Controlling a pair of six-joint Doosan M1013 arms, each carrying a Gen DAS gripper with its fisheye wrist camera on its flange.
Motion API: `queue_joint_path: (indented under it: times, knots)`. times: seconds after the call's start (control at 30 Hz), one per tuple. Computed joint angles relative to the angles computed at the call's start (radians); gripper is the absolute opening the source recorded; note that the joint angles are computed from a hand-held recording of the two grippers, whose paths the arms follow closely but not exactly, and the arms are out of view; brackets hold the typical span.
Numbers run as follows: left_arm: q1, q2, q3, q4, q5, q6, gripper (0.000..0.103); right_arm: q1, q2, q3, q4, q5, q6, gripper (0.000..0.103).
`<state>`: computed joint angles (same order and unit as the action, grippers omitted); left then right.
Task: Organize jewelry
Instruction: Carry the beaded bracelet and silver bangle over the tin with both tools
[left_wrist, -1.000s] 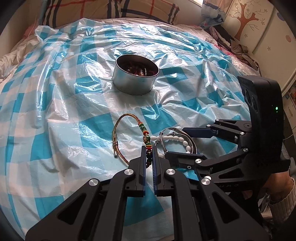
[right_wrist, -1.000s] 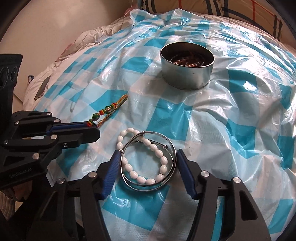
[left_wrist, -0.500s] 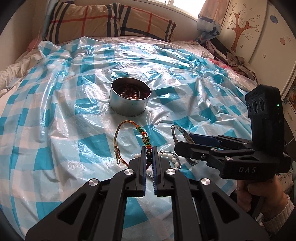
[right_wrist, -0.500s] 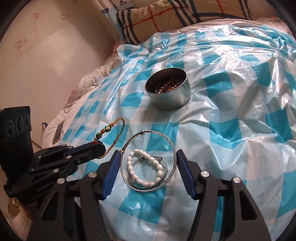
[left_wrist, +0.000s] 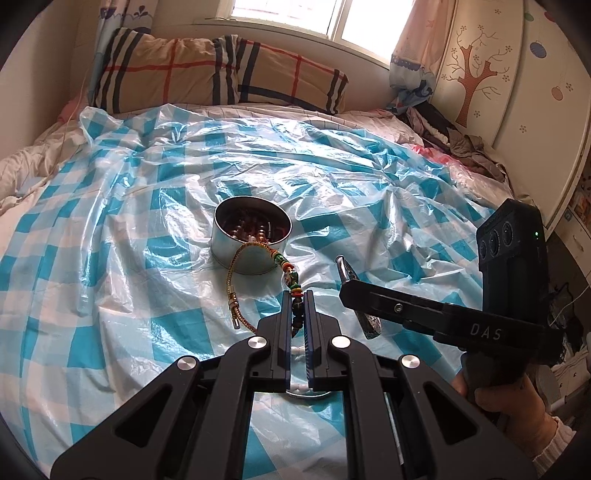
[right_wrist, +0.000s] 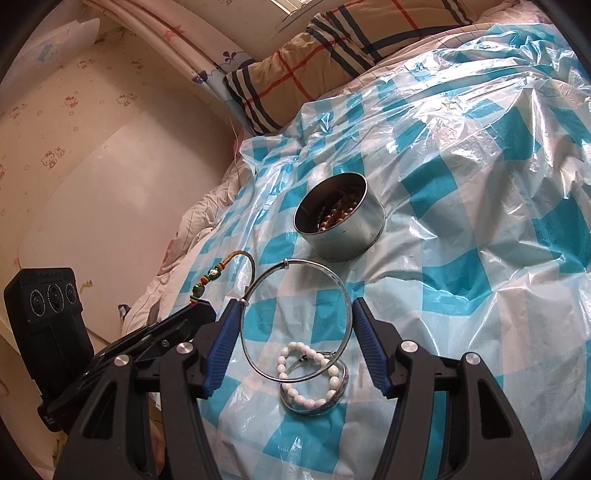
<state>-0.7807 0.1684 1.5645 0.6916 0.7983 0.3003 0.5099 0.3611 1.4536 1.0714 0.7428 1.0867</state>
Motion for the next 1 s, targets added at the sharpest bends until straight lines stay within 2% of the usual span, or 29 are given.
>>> queue_joint_path:
  times: [0.33, 1.0]
  knots:
    - [0.006, 0.017, -0.023, 0.055, 0.007, -0.015, 0.005, -0.014, 0.019, 0.002, 0.150, -0.030, -0.076, 0.060]
    - [0.062, 0.037, -0.041, 0.098, -0.069, -0.064, 0.005, -0.016, 0.075, -0.072, 0.247, -0.040, -0.126, 0.060]
